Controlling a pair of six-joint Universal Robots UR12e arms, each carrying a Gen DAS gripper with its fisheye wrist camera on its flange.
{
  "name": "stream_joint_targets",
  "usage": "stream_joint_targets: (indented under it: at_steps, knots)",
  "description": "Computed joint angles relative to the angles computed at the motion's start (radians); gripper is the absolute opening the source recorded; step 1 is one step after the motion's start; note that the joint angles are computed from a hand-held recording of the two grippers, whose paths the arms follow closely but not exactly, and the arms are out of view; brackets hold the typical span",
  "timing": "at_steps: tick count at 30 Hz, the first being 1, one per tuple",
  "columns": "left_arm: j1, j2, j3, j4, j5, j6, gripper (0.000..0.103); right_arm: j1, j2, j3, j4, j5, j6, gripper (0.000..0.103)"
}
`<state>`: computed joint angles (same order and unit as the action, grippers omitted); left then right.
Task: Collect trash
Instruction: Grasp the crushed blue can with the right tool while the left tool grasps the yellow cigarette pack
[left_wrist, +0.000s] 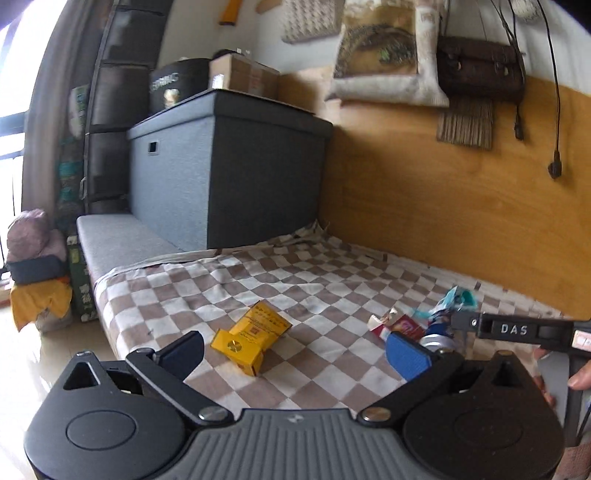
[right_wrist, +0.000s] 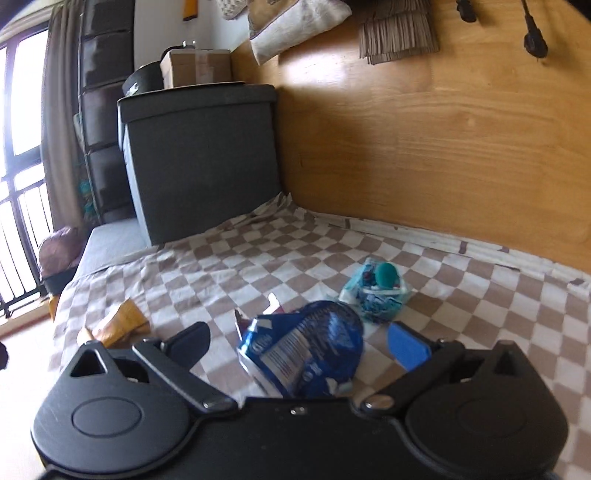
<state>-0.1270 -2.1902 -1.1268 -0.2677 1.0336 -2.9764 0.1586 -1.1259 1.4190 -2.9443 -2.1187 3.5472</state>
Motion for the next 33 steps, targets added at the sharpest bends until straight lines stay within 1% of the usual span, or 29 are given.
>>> stream_joint_targets:
  at_steps: [5, 6, 7, 10, 12, 14, 15, 18, 19, 22, 26, 29, 30, 31, 32, 33]
  knots:
    - [-0.005, -0.096, 0.15, -0.107, 0.004, 0.136, 0.103, 0.007, 0.056, -0.045, -0.005, -0.013, -0.029, 0.102]
    - [-0.006, -0.115, 0.178, -0.122, 0.004, 0.152, 0.103, 0.007, 0.064, -0.049, -0.006, -0.007, -0.045, 0.102]
    - [-0.006, -0.134, 0.207, -0.135, 0.004, 0.162, 0.103, 0.007, 0.071, -0.056, 0.005, -0.007, -0.056, 0.098]
    - [-0.014, -0.192, 0.302, -0.2, 0.021, 0.169, 0.103, 0.009, 0.084, -0.066, 0.011, -0.016, -0.074, 0.096]
    - [-0.019, -0.224, 0.36, -0.252, 0.037, 0.175, 0.103, 0.009, 0.083, -0.057, -0.009, -0.013, -0.072, 0.096]
    - [-0.025, -0.253, 0.413, -0.298, 0.047, 0.187, 0.103, 0.005, 0.077, -0.049, -0.003, -0.014, -0.042, 0.09]
    - [-0.028, -0.265, 0.437, -0.32, 0.051, 0.199, 0.103, 0.004, 0.073, -0.045, -0.001, -0.02, -0.03, 0.089]
    - [-0.04, -0.297, 0.499, -0.387, 0.077, 0.259, 0.103, 0.003, 0.06, -0.032, 0.011, -0.053, -0.02, 0.089]
    - [-0.044, -0.306, 0.519, -0.41, 0.086, 0.277, 0.103, 0.0, 0.054, -0.026, 0.018, -0.054, -0.014, 0.089]
    - [-0.052, -0.326, 0.564, -0.465, 0.106, 0.309, 0.103, -0.009, 0.033, -0.008, 0.042, -0.057, 0.019, 0.089]
    - [-0.062, -0.357, 0.64, -0.558, 0.135, 0.356, 0.102, -0.019, 0.012, 0.009, 0.081, -0.088, 0.067, 0.089]
    - [-0.071, -0.375, 0.691, -0.645, 0.166, 0.424, 0.091, -0.027, -0.003, 0.026, 0.086, -0.094, 0.106, 0.089]
    - [-0.073, -0.379, 0.706, -0.672, 0.179, 0.44, 0.085, -0.03, -0.007, 0.031, 0.083, -0.093, 0.114, 0.089]
    - [-0.075, -0.382, 0.714, -0.69, 0.186, 0.452, 0.079, -0.032, -0.01, 0.035, 0.078, -0.091, 0.119, 0.089]
    - [-0.076, -0.381, 0.713, -0.692, 0.186, 0.455, 0.077, -0.033, -0.012, 0.039, 0.072, -0.089, 0.122, 0.089]
    - [-0.078, -0.375, 0.702, -0.683, 0.194, 0.451, 0.069, -0.034, -0.013, 0.041, 0.067, -0.085, 0.123, 0.089]
